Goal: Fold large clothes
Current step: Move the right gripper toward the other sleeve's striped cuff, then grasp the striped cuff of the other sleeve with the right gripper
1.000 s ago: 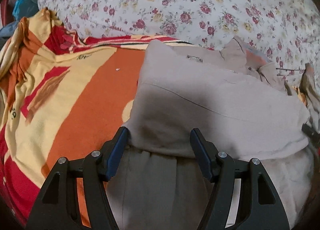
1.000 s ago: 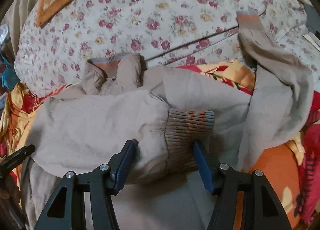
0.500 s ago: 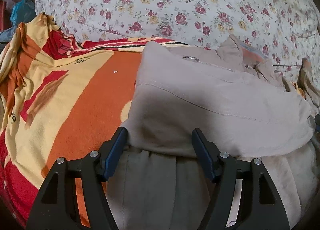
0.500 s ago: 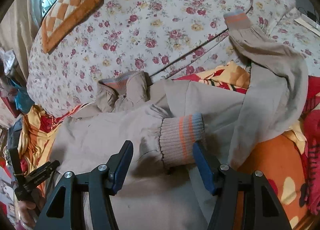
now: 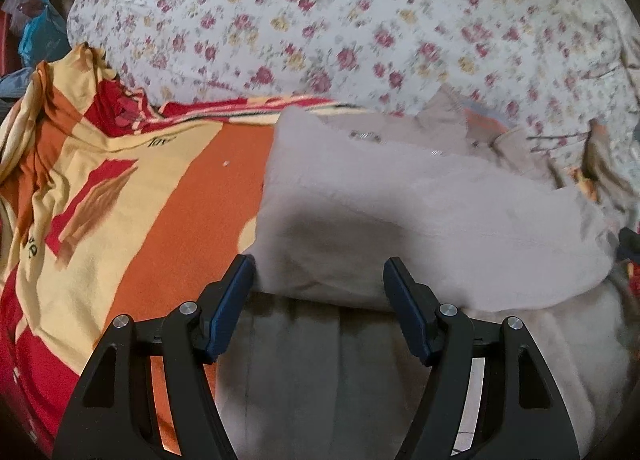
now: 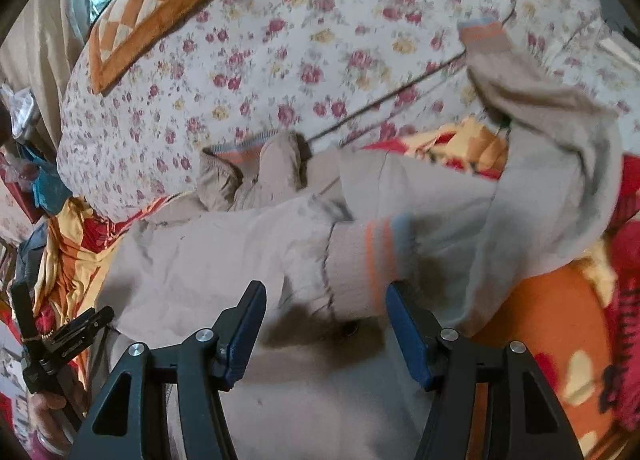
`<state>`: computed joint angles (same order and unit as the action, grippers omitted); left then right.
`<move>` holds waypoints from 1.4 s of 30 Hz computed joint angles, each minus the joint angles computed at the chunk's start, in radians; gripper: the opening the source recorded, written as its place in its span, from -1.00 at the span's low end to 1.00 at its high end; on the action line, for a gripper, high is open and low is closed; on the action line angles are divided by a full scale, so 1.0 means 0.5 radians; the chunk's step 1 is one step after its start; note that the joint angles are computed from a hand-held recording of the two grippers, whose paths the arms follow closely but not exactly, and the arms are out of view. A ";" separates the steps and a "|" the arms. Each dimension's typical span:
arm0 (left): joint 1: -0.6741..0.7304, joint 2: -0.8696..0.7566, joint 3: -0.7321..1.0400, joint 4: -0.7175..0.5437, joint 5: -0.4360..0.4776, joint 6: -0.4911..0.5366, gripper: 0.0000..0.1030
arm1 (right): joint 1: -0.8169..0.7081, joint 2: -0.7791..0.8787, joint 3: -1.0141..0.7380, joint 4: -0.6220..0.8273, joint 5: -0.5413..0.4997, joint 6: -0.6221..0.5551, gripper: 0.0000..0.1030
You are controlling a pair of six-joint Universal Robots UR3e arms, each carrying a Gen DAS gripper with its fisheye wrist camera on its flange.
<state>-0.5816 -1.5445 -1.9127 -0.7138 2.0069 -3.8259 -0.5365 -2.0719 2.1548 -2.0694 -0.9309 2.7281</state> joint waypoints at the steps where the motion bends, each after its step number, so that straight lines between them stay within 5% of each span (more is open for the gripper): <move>1: 0.004 0.024 -0.012 0.025 -0.013 0.005 0.33 | -0.058 -0.045 -0.031 0.037 0.005 -0.030 0.16; 3: 0.015 0.059 -0.026 0.047 -0.032 0.001 0.33 | -0.221 -0.130 -0.097 0.085 0.014 -0.067 0.25; 4: 0.023 0.069 -0.031 0.047 -0.043 -0.002 0.33 | -0.321 -0.147 -0.145 0.122 0.026 -0.082 0.50; 6: 0.044 0.089 -0.042 0.044 -0.073 -0.003 0.33 | -0.534 -0.133 -0.252 0.191 0.063 -0.096 0.70; 9: 0.057 0.094 -0.052 0.053 -0.094 -0.012 0.33 | -0.685 0.032 -0.431 0.152 0.027 -0.065 0.70; 14: 0.053 0.047 -0.034 0.069 -0.126 -0.014 0.33 | -0.486 0.551 -0.795 -0.107 -0.353 0.026 0.70; 21: 0.040 -0.030 -0.009 0.069 -0.127 0.002 0.33 | -0.142 0.951 -0.885 -0.611 -0.584 0.141 0.70; 29: 0.089 -0.067 -0.015 0.098 -0.191 0.055 0.33 | 0.459 1.668 -1.212 -1.221 -1.366 0.241 0.70; 32: 0.086 -0.094 -0.005 0.107 -0.182 0.079 0.33 | 0.547 1.934 -1.474 -1.200 -1.603 0.387 0.67; 36: 0.080 -0.130 0.017 0.106 -0.160 0.088 0.33 | 0.402 2.009 -1.653 -0.947 -1.264 0.508 -0.53; 39: 0.073 -0.136 0.024 0.101 -0.147 0.086 0.33 | 0.282 1.914 -1.597 -0.880 -0.994 0.497 -0.83; 42: 0.073 -0.128 0.019 0.104 -0.151 0.074 0.33 | 0.095 1.690 -1.440 -0.807 -0.604 0.471 -0.83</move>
